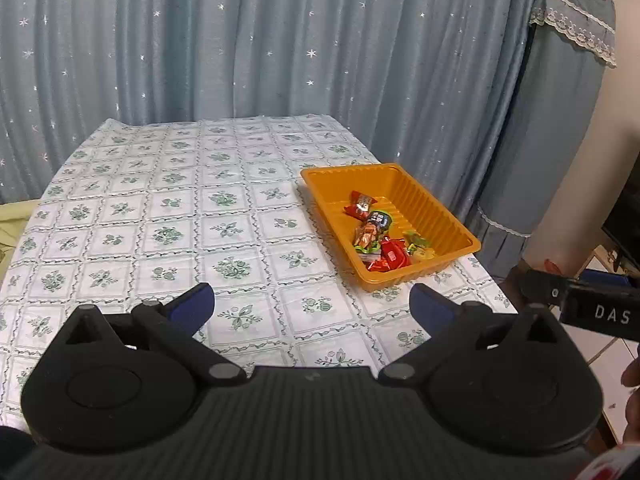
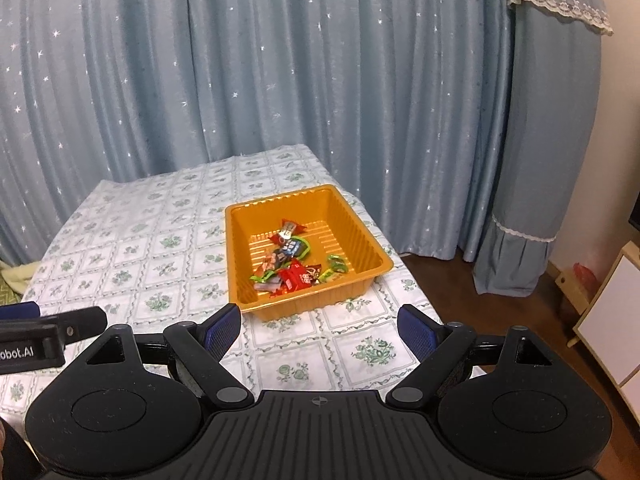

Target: Organize snacks

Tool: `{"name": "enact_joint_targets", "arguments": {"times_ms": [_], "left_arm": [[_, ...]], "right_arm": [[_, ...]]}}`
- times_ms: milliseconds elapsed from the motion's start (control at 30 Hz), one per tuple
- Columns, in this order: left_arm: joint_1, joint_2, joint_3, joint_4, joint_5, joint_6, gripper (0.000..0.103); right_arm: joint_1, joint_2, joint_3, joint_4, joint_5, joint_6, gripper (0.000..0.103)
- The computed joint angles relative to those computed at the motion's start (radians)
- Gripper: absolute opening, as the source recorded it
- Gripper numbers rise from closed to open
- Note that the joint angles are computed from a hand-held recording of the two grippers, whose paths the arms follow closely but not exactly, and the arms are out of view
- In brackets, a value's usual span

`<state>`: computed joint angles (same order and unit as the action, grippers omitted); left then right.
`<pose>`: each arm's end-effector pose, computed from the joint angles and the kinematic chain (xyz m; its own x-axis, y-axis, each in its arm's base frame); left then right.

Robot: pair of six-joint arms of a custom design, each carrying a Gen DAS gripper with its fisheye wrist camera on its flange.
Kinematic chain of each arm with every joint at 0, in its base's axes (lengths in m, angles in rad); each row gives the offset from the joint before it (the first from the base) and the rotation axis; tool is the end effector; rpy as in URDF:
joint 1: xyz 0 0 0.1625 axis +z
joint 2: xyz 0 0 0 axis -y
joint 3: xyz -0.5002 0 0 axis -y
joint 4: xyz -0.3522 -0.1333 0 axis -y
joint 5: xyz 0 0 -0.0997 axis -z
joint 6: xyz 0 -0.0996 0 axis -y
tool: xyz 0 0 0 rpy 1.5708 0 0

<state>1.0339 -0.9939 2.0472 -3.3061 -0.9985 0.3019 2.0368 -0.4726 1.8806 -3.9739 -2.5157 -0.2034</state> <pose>-0.1343 -0.5918 0.2735 -0.7384 0.3288 -0.5888 0.6458 0.5963 -0.4768 0.3191 -0.5175 0.0945 -0.7623 0.2388 0.6016 -0.4070 0.5458 -0.7324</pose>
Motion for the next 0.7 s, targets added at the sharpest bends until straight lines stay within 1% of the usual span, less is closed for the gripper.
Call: {"name": "enact_joint_targets", "arguments": {"times_ms": [133,300,533,700], "left_arm": [[-0.009,-0.005,0.013,-0.018,0.019,-0.001,0.103],[-0.013,-0.016,0.02,-0.007,0.015,-0.016,0.103],[-0.018,-0.015,0.031,-0.033,0.021,0.003,0.103],[-0.021,-0.013,0.035,-0.033,0.023,0.001,0.103]], "right_arm": [[0.007,0.001,0.004,0.006,-0.002,-0.002,0.085],[0.013,0.002,0.013,0.01,-0.002,0.005,0.085],[0.018,-0.001,0.02,0.011,-0.005,0.008,0.085],[0.024,0.003,0.017,0.002,-0.003,-0.009,0.085]]}}
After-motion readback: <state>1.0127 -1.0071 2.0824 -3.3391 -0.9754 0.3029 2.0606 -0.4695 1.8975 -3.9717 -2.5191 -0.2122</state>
